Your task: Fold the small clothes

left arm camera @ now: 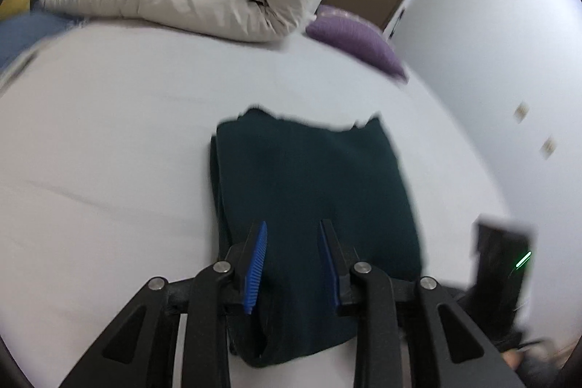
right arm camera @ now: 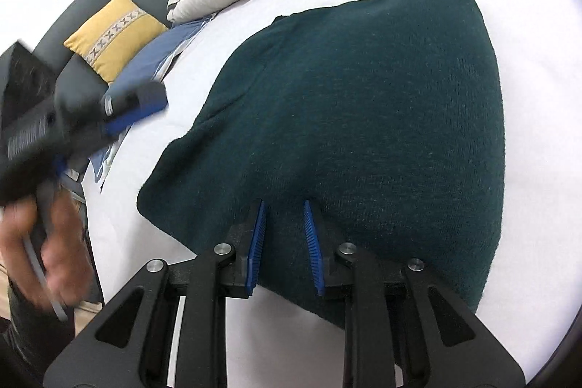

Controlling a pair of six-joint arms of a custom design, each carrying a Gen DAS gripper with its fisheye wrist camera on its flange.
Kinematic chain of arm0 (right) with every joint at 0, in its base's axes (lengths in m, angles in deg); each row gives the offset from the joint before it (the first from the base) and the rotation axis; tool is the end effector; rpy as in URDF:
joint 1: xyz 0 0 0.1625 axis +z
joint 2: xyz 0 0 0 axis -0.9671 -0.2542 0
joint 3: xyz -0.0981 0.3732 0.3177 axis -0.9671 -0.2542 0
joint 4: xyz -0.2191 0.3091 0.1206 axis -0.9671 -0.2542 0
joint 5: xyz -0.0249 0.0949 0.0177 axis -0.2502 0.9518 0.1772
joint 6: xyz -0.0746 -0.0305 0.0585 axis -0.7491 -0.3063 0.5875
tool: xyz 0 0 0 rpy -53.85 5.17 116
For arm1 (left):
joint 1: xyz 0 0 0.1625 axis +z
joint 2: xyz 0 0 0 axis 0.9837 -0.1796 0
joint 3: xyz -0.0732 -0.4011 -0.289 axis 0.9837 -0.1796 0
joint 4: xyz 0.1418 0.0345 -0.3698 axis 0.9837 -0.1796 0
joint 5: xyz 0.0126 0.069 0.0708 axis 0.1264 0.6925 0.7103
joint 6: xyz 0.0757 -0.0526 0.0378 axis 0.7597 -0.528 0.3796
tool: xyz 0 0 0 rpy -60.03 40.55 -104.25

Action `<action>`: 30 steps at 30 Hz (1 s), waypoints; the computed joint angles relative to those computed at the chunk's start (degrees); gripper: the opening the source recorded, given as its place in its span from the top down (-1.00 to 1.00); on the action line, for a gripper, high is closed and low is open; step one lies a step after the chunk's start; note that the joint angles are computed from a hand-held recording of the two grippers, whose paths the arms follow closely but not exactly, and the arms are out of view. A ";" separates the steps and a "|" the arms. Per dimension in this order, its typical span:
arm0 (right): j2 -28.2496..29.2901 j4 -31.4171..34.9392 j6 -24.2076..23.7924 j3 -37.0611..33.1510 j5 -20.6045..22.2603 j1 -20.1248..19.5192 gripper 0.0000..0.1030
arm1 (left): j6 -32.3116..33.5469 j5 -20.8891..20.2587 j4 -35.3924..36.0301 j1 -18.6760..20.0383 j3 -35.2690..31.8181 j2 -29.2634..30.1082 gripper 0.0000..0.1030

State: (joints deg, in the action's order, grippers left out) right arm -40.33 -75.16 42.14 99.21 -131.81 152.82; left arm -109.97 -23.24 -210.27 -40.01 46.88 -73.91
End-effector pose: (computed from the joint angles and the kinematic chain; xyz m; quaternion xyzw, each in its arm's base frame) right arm 0.0117 -0.5234 0.3689 0.1282 -0.9640 0.1988 0.1217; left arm -0.3571 -0.5416 0.0579 0.1748 0.9350 -0.2585 0.1686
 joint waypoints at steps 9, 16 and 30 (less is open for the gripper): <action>-4.09 8.25 2.95 -4.43 6.97 -1.70 0.54 | -0.79 -3.89 -6.40 4.64 2.16 1.97 0.69; -5.41 14.86 0.54 -4.73 11.95 -8.96 0.75 | 0.50 -3.68 -8.42 4.66 3.82 1.69 0.69; -8.74 18.10 1.93 -8.18 18.25 -9.27 0.53 | -1.47 4.31 -7.34 0.80 4.30 -0.82 0.14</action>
